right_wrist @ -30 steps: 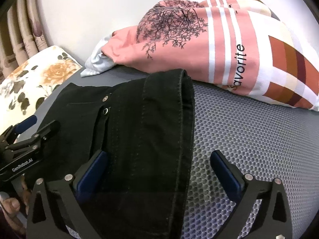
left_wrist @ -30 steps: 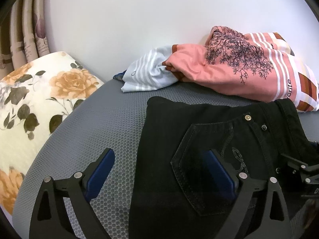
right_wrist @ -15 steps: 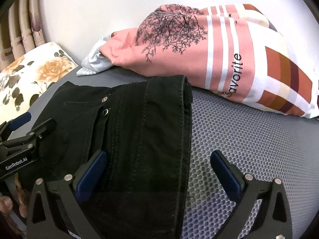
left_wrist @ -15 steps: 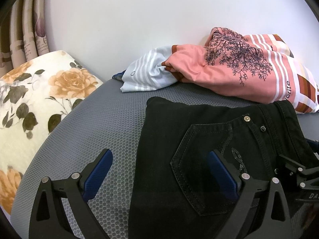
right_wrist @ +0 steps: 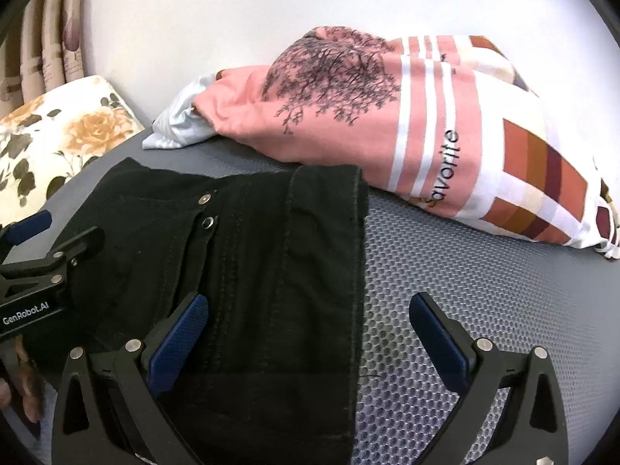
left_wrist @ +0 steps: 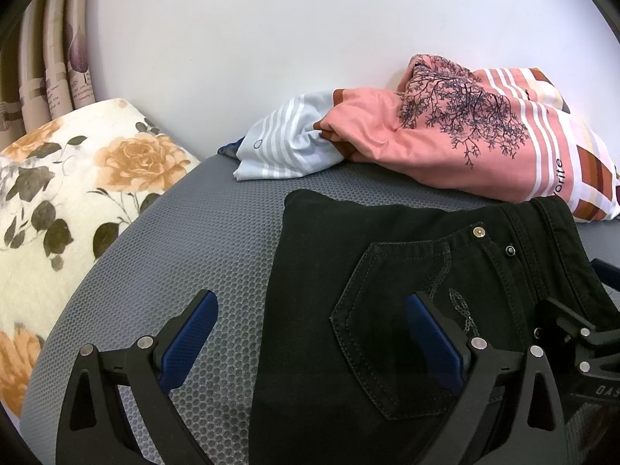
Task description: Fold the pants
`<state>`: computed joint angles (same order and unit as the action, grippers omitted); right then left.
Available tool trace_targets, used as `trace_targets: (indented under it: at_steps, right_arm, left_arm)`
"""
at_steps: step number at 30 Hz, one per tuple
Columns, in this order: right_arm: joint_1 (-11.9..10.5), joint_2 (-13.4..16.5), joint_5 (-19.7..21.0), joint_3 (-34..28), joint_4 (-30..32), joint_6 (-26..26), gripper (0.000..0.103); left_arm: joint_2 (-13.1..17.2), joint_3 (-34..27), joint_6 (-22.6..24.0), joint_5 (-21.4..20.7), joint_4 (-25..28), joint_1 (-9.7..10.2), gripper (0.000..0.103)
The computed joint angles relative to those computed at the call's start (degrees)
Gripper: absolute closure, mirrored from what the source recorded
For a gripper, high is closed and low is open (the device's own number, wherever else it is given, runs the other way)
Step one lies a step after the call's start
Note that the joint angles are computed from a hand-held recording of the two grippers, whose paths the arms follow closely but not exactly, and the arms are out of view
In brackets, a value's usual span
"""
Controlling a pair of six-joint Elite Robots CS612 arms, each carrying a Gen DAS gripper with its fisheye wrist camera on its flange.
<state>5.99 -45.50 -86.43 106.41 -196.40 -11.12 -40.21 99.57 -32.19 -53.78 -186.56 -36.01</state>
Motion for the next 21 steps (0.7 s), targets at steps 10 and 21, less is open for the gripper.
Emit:
trace_targets:
  at_steps: [10, 21]
  right_arm:
    - [0.2, 0.1, -1.5, 0.5, -2.9, 0.2, 0.0]
    - [1.3, 0.6, -4.9, 0.9, -7.4, -1.9, 0.0]
  left_arm:
    - [0.1, -0.1, 0.0, 0.1, 0.0, -0.05, 0.005]
    - [0.0, 0.0, 0.1, 1.0, -0.3, -0.25, 0.003]
